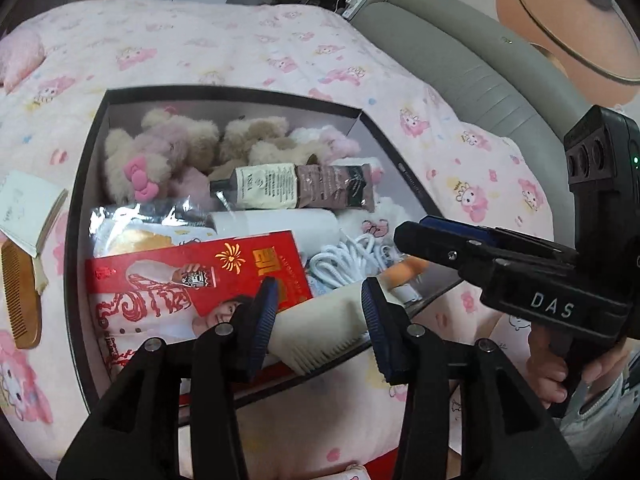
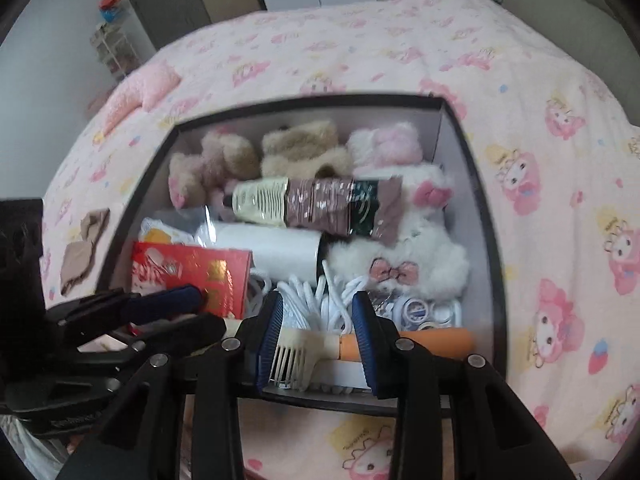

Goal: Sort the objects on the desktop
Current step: 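Lower the cream comb into the box and open the left gripper, then move the left gripper back toward the beige fabric pouch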

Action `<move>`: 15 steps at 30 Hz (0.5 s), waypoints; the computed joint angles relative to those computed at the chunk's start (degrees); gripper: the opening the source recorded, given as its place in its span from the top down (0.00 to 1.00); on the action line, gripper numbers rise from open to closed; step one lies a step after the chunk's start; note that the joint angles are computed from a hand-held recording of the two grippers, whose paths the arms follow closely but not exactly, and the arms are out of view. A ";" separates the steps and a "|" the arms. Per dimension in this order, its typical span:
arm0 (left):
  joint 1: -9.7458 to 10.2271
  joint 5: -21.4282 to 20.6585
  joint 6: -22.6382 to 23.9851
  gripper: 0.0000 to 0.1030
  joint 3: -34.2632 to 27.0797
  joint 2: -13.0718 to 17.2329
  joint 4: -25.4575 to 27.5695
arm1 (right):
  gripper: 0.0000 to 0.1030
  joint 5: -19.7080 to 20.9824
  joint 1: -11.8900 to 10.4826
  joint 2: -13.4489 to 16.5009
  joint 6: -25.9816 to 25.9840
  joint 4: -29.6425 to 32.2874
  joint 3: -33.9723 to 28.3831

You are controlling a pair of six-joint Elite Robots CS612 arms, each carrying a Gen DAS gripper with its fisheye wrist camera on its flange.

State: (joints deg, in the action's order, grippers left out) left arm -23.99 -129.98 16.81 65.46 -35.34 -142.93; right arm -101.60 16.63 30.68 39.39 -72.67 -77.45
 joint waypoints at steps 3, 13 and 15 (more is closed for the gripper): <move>-0.16 3.25 -4.22 0.58 3.80 -2.56 -6.38 | 0.61 -4.62 1.27 0.42 2.31 -2.00 -2.34; 0.18 11.13 -10.46 0.46 13.07 -10.35 -20.54 | 0.46 -10.61 4.86 -0.46 5.09 -2.17 -3.85; 0.49 11.28 -11.88 0.46 13.83 -10.99 -21.02 | 0.46 -10.41 5.31 -0.69 4.07 -3.06 -3.56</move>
